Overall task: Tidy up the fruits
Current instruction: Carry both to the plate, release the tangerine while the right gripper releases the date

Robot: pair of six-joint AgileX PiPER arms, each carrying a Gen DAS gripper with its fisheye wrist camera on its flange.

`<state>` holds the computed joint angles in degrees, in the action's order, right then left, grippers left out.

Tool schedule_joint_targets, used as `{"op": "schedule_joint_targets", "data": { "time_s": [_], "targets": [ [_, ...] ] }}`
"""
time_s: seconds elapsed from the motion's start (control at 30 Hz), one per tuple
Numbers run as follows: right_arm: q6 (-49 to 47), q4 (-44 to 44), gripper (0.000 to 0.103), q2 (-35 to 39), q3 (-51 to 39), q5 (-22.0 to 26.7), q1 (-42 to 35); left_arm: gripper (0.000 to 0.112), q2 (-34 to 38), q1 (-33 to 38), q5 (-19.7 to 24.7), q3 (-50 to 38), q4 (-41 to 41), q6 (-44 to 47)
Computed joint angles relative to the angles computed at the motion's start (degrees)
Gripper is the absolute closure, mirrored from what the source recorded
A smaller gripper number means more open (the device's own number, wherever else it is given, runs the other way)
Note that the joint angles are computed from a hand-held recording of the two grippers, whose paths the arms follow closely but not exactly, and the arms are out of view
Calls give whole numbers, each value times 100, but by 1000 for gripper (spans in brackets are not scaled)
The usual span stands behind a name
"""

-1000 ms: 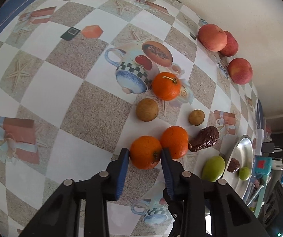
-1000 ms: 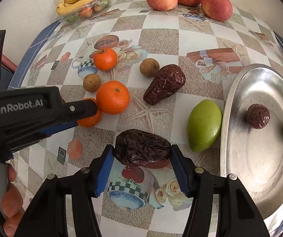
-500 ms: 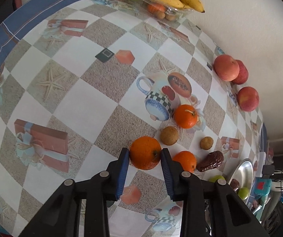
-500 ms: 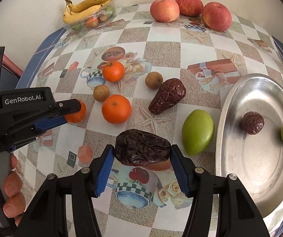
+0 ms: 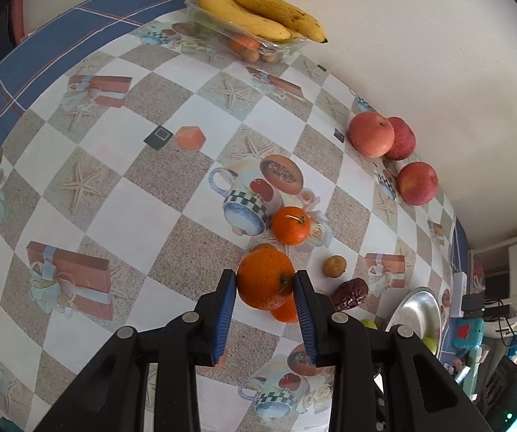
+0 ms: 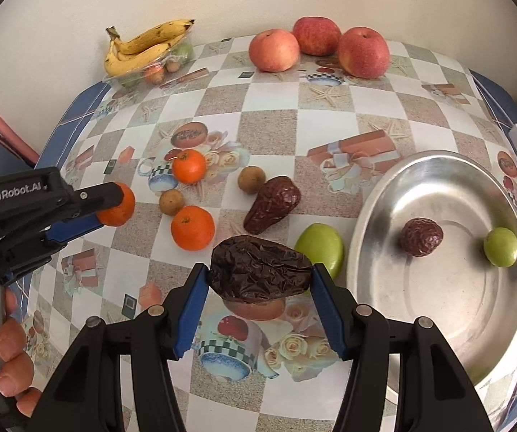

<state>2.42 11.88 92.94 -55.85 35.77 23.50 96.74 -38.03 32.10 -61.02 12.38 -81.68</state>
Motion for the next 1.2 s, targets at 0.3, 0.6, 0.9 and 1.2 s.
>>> {"op": "schedule_joint_targets", "data": {
  "time_s": [0.3,0.6,0.9,1.2],
  "targets": [
    [428,-546,44,-160,100,-58,-545,77,239,-341,191,-505,36,172],
    [750,-930,44,-217,205,-53,-1285,77,1032,-952,735,-1756,-32,799],
    [594,-638,43,-174,314,-49,-2104,77,2064,-1508,1165,-3204,-475,1871],
    [356,-311,43,-256,337,-11,-2701,77,2703,-1752,1441,-4053,-838,2586]
  ]
}}
